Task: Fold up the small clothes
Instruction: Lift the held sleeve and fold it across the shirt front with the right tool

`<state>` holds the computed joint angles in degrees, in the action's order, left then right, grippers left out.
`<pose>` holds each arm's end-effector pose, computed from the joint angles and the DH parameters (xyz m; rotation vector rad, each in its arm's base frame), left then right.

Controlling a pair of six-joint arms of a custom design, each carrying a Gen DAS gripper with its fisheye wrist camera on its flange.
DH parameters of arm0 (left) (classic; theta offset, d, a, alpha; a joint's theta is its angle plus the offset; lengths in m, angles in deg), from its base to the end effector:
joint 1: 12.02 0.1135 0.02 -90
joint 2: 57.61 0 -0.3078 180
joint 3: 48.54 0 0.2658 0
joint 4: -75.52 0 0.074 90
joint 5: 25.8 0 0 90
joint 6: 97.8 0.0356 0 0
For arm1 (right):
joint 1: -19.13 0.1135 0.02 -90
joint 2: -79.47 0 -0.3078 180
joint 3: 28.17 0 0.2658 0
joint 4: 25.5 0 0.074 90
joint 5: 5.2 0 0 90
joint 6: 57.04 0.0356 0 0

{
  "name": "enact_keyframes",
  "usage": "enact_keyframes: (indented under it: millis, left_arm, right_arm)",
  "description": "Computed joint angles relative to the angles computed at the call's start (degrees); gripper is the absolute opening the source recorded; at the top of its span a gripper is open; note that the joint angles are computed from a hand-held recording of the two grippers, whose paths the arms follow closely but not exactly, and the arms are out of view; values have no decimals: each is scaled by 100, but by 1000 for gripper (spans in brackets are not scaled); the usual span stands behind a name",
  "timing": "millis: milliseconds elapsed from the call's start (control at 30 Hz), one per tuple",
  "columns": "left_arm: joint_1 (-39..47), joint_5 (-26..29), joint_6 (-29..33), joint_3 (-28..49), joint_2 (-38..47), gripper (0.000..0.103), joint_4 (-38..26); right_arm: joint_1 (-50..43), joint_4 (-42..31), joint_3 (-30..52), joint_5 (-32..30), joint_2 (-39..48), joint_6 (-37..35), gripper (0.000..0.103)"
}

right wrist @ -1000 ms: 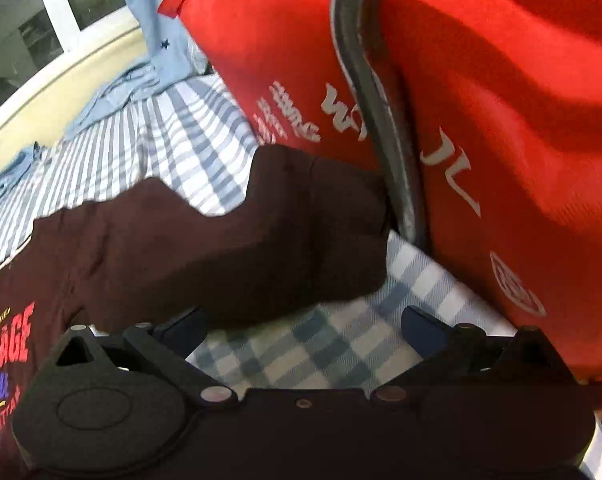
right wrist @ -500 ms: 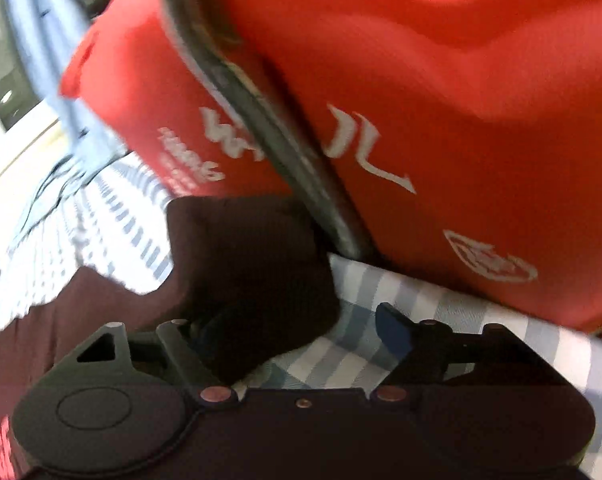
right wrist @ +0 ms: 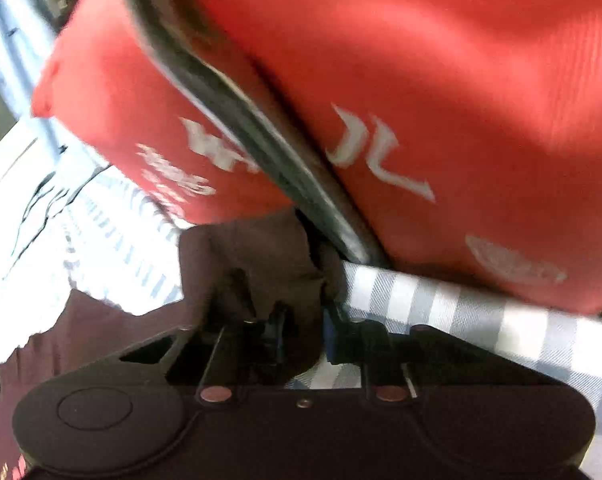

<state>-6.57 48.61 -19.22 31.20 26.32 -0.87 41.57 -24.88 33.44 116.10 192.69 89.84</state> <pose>0.2681 0.0352 0.2933 -0.4639 2.9023 0.3892 0.3510 0.1250 0.1069 0.8933 2.1162 0.0238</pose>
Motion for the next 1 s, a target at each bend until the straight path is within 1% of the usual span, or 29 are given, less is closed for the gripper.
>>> enact_keyframes:
  millis: [100, 200, 267, 433, 500, 567, 600, 700, 800, 900, 1000]
  left_arm:
    - [172, 118, 70, -104, -92, 102, 58]
    - [393, 251, 189, -194, -214, 102, 106]
    - [554, 326, 310, -252, -303, 102, 148]
    - [1114, 547, 759, -388, -508, 102, 290]
    - [1403, 689, 955, -423, -551, 102, 343]
    - [1683, 827, 1171, -441, -578, 102, 391]
    - [1815, 877, 1285, -447, -588, 102, 415]
    - [2240, 1026, 1637, -443, -607, 102, 478]
    - [2677, 1165, 1986, -424, -588, 102, 532]
    - [3126, 1283, 2363, -304, -474, 102, 545]
    - [3532, 1355, 2661, -169, -317, 102, 611]
  right_arm:
    - [244, -56, -18, 164, -368, -582, 17]
    - [511, 95, -44, 475, -749, -1214, 16]
    - [602, 185, 81, 681, -937, -1550, 14]
    - [541, 55, 654, 1078, -1235, -1772, 12]
    - [489, 38, 836, 1108, -1322, -1937, 12]
    - [475, 77, 1047, 1088, -1333, -2249, 12]
    - [480, 88, 967, 1077, -1501, -2394, 12]
    - [631, 117, 1241, 1087, -1523, -2908, 11]
    - [976, 242, 1767, 1177, -1269, -3555, 11]
    - [1342, 73, 2432, 1153, -985, -4054, 11]
    - [1790, -129, 3375, 1077, -339, -4693, 11]
